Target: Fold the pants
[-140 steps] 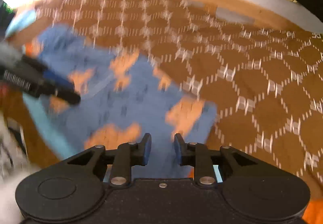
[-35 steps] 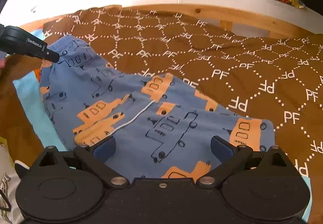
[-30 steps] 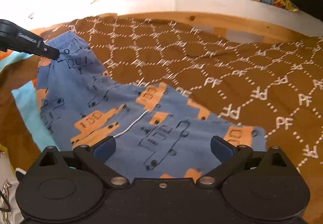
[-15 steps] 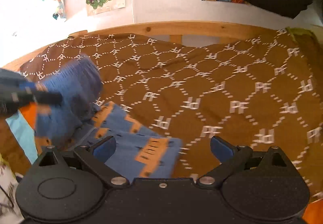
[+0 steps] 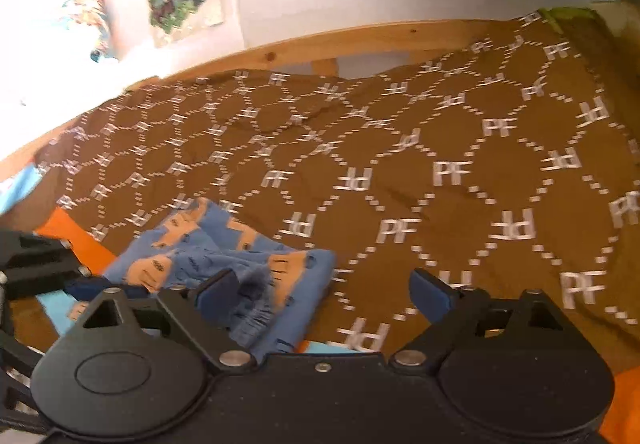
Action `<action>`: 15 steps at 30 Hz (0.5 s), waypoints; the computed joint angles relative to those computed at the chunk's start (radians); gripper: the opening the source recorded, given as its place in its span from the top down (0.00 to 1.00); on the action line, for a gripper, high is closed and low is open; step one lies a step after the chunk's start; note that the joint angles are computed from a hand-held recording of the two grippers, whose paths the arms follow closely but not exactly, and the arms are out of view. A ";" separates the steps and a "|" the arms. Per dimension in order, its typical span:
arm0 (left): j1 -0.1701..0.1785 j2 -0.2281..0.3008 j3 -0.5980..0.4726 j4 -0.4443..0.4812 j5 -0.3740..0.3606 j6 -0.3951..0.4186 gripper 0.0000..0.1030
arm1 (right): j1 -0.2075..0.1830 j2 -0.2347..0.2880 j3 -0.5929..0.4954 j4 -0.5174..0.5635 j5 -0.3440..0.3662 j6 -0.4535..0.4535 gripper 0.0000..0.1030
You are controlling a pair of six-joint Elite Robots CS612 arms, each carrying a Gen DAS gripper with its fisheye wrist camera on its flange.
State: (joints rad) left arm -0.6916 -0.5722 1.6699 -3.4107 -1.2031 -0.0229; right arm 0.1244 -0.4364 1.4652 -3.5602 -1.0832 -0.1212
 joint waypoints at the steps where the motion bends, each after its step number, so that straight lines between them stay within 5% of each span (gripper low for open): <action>1: 0.005 -0.001 -0.003 0.023 -0.012 -0.006 0.45 | -0.001 0.005 -0.008 0.010 0.023 0.003 0.17; 9: 0.008 0.008 -0.008 0.049 0.000 -0.015 0.47 | 0.013 0.020 -0.035 0.073 0.112 -0.003 0.39; 11: 0.007 0.011 -0.009 0.048 0.003 -0.011 0.57 | 0.015 0.023 -0.039 0.091 0.113 0.001 0.43; 13: 0.005 0.014 -0.013 0.047 0.015 0.004 0.78 | 0.014 0.027 -0.045 0.113 0.119 0.028 0.48; 15: 0.004 0.017 -0.016 0.044 0.018 0.008 0.84 | 0.015 0.027 -0.045 0.120 0.117 0.036 0.54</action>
